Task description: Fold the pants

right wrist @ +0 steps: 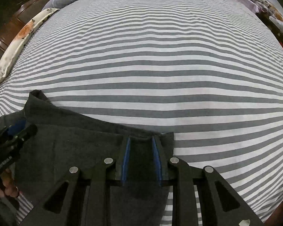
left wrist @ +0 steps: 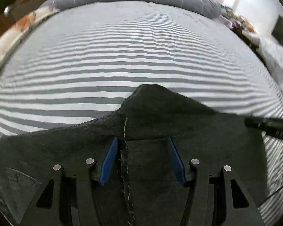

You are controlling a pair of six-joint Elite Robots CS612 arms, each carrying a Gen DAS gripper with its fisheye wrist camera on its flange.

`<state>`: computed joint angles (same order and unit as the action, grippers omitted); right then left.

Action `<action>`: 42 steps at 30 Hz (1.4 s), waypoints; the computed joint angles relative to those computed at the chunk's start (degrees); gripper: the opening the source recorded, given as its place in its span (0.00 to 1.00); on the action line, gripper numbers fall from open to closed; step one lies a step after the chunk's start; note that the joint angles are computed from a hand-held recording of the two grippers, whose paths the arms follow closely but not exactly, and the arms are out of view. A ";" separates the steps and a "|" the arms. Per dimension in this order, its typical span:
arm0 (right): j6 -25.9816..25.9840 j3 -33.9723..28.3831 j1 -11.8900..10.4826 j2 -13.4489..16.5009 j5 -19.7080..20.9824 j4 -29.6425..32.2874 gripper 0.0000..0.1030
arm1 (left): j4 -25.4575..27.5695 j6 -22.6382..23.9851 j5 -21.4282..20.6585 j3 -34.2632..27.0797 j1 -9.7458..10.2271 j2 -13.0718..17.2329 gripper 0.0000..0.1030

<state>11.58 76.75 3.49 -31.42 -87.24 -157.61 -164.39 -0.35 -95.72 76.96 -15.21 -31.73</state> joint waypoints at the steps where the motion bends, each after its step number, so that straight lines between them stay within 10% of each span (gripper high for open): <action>1: -0.51 1.58 -0.25 -0.87 0.04 -0.86 0.22 | -0.46 1.17 0.50 1.05 -0.13 -0.58 0.54; 13: -1.37 14.55 2.73 -6.72 -0.62 -6.62 0.37 | -2.90 4.39 -1.83 12.54 0.72 -6.77 0.54; 28: 0.72 18.13 4.25 -7.43 -2.69 -6.45 0.39 | -4.20 1.99 -3.43 14.60 0.98 -7.04 0.55; 42: 1.42 15.44 4.32 -6.83 -3.22 -2.19 0.44 | -7.69 -10.12 -10.36 16.80 8.36 -11.48 0.56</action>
<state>13.00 92.19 7.81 -38.26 -90.46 -159.80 -172.07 -10.48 -106.08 93.76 -6.84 -43.22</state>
